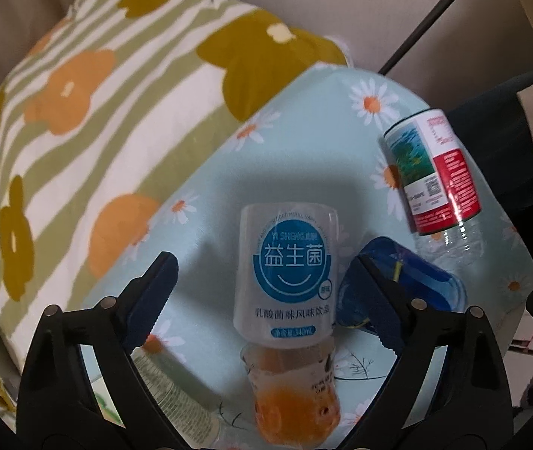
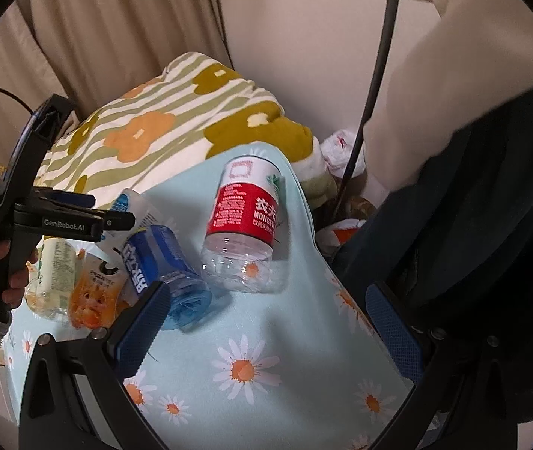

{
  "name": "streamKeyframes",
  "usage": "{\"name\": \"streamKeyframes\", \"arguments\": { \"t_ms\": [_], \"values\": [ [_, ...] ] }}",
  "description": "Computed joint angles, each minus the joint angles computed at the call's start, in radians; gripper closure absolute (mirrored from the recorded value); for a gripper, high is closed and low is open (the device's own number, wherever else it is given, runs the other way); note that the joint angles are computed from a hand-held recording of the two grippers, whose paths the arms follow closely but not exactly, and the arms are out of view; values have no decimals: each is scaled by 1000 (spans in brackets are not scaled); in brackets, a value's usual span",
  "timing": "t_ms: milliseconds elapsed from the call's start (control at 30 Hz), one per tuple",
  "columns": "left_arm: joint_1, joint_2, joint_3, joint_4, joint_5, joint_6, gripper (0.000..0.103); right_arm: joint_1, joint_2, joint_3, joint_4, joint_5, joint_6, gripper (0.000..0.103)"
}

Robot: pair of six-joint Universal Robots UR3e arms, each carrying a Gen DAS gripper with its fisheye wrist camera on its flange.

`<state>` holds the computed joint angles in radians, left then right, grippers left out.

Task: Flip cup upright
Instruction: 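Reach the left gripper to the white blue-label cup and close on it, then lift the white cup with the left gripper, set it on the cloth, open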

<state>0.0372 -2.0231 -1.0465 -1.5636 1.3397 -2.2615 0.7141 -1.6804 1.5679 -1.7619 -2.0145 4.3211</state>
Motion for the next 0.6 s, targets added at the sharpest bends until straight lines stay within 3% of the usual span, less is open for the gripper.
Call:
{"name": "streamKeyframes", "arguments": {
  "t_ms": [100, 200, 233, 600],
  "values": [
    [-7, -22, 8, -15, 9, 2, 7, -9, 3, 19, -20, 7, 1, 0],
    [-13, -45, 22, -25, 17, -1, 26, -16, 14, 23, -28, 12, -1, 0],
    [-14, -53, 26, -31, 17, -2, 37, -17, 18, 20, -27, 14, -1, 0],
    [-7, -30, 26, -35, -14, 1, 39, -16, 30, -6, -17, -4, -2, 0]
  ]
}}
